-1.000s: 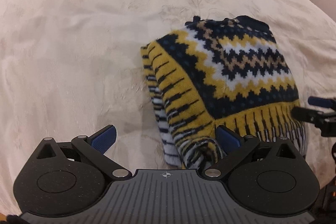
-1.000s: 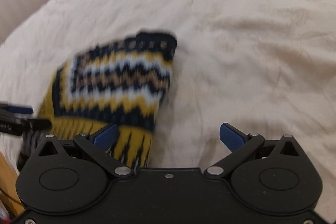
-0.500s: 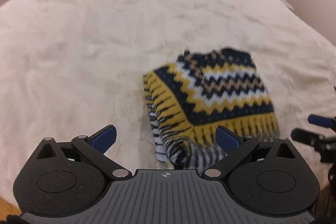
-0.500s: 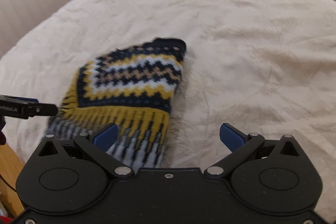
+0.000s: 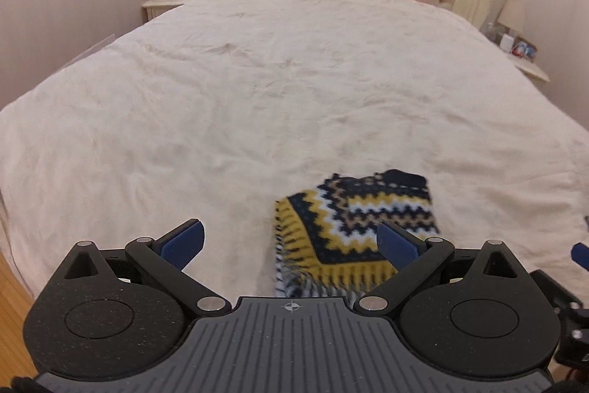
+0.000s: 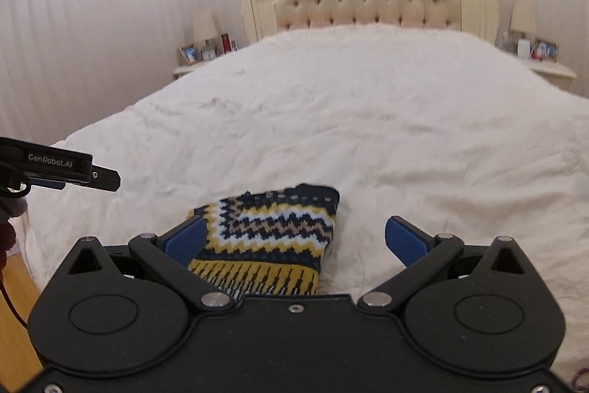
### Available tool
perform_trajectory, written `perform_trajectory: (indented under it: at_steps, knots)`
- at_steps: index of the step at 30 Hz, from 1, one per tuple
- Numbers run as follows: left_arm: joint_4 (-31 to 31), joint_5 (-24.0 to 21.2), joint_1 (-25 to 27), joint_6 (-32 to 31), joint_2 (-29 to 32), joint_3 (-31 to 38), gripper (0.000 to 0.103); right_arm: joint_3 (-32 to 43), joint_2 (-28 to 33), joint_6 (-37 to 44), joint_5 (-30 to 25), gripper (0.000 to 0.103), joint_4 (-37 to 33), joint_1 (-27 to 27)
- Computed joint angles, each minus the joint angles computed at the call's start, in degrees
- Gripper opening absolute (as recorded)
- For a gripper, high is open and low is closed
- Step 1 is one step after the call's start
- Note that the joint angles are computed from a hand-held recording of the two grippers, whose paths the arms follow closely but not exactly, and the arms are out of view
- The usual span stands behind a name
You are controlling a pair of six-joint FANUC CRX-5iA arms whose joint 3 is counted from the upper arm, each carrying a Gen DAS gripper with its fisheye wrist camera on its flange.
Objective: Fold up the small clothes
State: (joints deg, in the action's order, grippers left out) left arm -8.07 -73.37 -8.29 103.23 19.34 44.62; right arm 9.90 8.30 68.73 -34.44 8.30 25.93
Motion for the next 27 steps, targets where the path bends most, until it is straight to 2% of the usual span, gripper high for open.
perform_trajectory:
  at_steps: [3, 4, 7, 10, 16, 27]
  knots:
    - [-1.89, -1.09, -1.14, 1.81, -1.4, -0.62, 0.101, -3.76, -2.2, -6.11, 1.44, 0.103, 7.17, 1.43]
    - [-2.98, -1.7, -1.72, 2.24, -1.71, -0.54, 0.101, -3.78, -2.46, -6.48, 0.92, 0.103, 7.39, 1.63]
    - [-7.35, -3.15, -3.93, 2.65, -2.5, -0.4, 0.101, -0.28, -2.08, -1.86, -3.57, 0.103, 0.79, 1.05]
    - [-12.21, -5.14, -6.22, 2.27, -2.83, 0.26, 0.101, 1.29, -1.73, -1.73, -7.35, 0.103, -1.07, 0.97]
    - [-8.58, -6.08, -5.23, 1.66, -3.88, -1.45, 0.101, 0.92, -2.93, -2.18, -10.4, 0.103, -2.48, 1.35]
    - [-5.76, -9.84, -4.39, 1.27, -5.44, -4.38, 0.101, -1.06, -5.26, -5.26, -11.86, 0.103, -0.95, 2.94]
